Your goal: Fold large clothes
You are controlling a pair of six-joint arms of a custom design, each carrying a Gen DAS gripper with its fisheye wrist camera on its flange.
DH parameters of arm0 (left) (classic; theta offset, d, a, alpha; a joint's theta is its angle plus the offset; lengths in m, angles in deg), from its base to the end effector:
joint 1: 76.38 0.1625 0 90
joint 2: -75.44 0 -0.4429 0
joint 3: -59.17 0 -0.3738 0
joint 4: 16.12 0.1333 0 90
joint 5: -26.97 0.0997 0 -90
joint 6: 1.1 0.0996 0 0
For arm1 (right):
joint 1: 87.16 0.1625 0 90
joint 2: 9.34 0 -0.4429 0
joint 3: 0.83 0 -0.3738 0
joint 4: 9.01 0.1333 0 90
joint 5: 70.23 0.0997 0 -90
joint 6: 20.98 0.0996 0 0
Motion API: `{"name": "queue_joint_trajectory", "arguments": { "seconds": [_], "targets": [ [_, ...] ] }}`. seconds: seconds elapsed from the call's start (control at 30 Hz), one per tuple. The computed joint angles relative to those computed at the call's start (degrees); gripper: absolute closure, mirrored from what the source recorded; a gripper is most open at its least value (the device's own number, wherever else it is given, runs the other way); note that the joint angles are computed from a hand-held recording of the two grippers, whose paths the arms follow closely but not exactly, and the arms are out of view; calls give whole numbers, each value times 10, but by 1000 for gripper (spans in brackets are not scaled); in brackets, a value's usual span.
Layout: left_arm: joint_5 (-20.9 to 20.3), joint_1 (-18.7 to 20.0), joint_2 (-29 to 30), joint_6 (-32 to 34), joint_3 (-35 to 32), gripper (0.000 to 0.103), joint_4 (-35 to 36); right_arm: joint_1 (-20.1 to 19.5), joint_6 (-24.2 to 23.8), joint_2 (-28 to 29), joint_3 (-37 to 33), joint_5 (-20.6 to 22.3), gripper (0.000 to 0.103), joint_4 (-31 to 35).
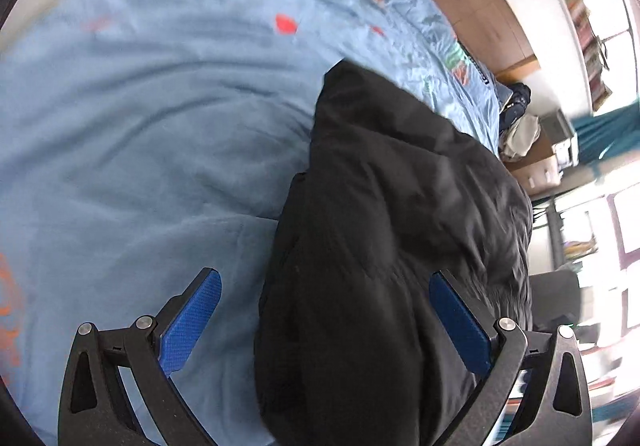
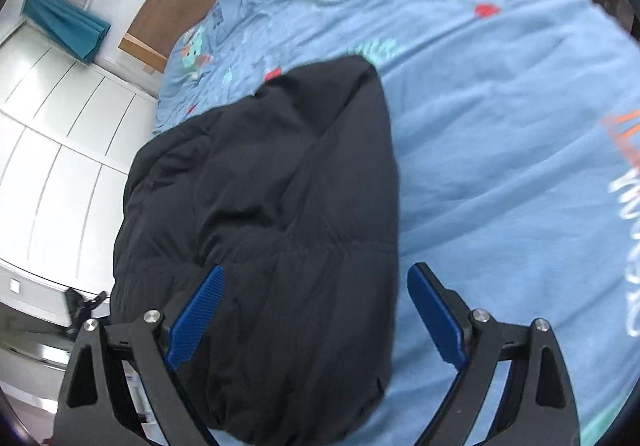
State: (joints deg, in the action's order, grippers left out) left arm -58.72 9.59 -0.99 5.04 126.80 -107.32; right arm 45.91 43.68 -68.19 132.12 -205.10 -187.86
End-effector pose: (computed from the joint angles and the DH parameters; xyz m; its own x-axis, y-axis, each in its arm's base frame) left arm 0.0991 -0.5972 0.5697 -0.9825 0.1618 -0.0922 0.1753 0.9706 -0.1647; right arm 0.3505 -0.2827 0.1392 -0.8709 0.4875 0.0619 0.2961 0.6212 -0.7256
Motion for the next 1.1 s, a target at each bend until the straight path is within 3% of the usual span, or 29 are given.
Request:
{"name": "queue_joint_trajectory", "arguments": {
  "seconds": [0.27,0.33,0.53,0.7,0.77,1.0,1.07,1.1],
  "targets": [
    [-102,33,77,22,-52,1,92,-100,-116,48,33,118,6,-163],
    [-117,36,85,31,-50,1,102,-124,-135,60,44,147,1,-204],
    [-188,58,98,30,-39,1,127,-173,-180,95,62,222,0,-293],
    [-187,54,90,30,-20,1,127,-199,-225,124,40,303,0,-314],
    [-184,49,85,27,-11,1,128,-199,-231,133,27,306,0,-300],
    [-206,41,48,9,48,1,102,-187,-213,164,20,293,0,-346],
    [-202,33,32,3,70,9,83,-185,-212,170,13,297,0,-346],
    [-214,30,23,2,80,23,75,-182,-213,174,7,296,0,-348]
  ]
}}
